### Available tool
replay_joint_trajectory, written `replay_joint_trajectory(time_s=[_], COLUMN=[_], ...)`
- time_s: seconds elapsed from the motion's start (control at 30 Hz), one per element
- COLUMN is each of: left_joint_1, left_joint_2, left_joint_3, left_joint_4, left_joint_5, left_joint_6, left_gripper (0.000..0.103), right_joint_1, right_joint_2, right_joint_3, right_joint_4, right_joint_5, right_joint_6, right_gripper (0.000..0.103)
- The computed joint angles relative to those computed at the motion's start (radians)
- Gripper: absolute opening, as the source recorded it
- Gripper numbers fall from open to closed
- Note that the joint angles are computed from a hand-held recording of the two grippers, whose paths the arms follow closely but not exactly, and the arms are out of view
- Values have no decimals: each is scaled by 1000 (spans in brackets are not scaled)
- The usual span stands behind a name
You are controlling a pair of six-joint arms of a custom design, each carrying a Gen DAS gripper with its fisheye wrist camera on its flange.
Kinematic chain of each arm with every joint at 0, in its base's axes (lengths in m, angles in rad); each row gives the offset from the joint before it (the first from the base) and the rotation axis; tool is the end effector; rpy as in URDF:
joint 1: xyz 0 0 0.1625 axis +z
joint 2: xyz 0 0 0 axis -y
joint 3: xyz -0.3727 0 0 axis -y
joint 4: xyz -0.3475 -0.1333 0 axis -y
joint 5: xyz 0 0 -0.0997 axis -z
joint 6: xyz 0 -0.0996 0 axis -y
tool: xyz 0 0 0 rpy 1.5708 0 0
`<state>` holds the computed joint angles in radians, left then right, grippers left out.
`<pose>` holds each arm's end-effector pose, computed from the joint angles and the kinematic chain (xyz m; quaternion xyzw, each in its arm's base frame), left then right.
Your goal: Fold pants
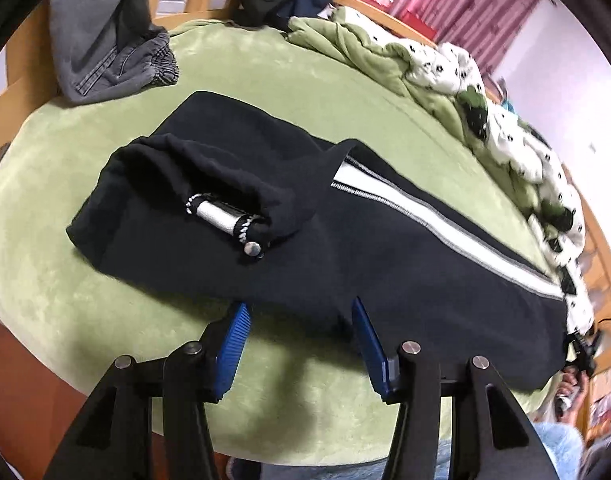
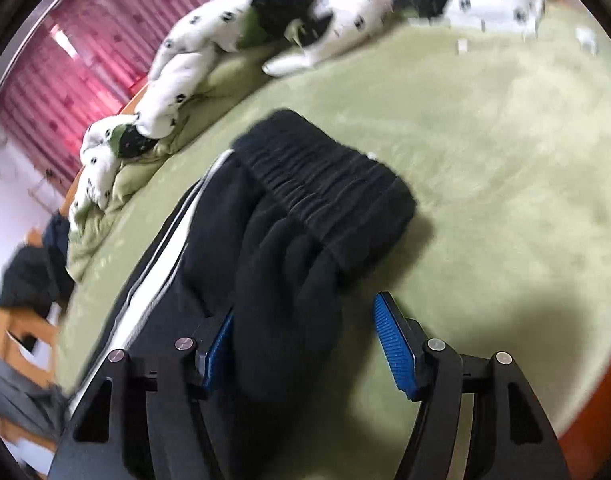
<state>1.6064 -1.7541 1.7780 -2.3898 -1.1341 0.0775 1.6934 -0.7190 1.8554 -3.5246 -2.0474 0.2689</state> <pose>0.1900 -0.4072 0.5286 -0.0650 0.9017 -0.3661 0.2208 0.1554 -0.5445 0.1049 -0.1587 -0.8825 0.4209 0.1374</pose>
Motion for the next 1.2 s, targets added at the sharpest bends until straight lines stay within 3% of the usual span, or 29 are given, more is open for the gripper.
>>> replay_joint_trajectory(time_s=[0.03,0.1,0.17,0.2,0.27,0.37,0.43,0.47,0.57,0.77,0.93,1.0,1.03,1.07,1.13,1.2], left_joint_1=[-4,-21,-40,-47,-50,-32,-33,-32,-24,18,79,81,77,72,77,111], left_joint_2=[-1,-4,-6,-8,-10,3,8,3,-22,-23,94,118,131,148,182,229], left_joint_3=[1,13,17,25,37,31,20,18,24,-6,-107,-111,-113,-126,-172,-262], left_joint_4=[-2,-17,-31,-45,-86,-111,-114,-118,-147,-155,-80,-101,-126,-146,-177,-192], left_joint_5=[7,35,68,76,87,67,71,59,19,-69,-111,-94,-75,-49,-34,-105], left_joint_6=[-6,-5,3,4,1,-17,-15,-15,-11,57,96,122,151,181,186,156], left_gripper=[50,50,50,50,50,50,50,50,50,50,50,45,33,11,11,10], right_joint_1=[-6,16,24,21,18,17,17,28,77,206,294,319,329,337,359,369], right_joint_2=[10,36,30,17,8,3,-3,-9,-21,-36,12,50,74,92,148,197], right_joint_3=[-21,-72,-91,-82,-73,-79,-38,-7,41,80,16,-36,-68,-94,-179,-255], right_joint_4=[0,-7,-35,-61,-62,74,36,-8,-48,-52,-13,42,80,110,194,252], right_joint_5=[7,-71,-70,-40,-27,-106,-115,-138,-251,-425,-448,-446,-443,-440,-439,-432], right_joint_6=[16,10,-98,-140,-139,-82,-81,-82,-86,-119,-105,-80,-68,-60,-51,-54], right_gripper=[65,57,48,48,48,53,56,61,62,62,62,62,62,62,62,62])
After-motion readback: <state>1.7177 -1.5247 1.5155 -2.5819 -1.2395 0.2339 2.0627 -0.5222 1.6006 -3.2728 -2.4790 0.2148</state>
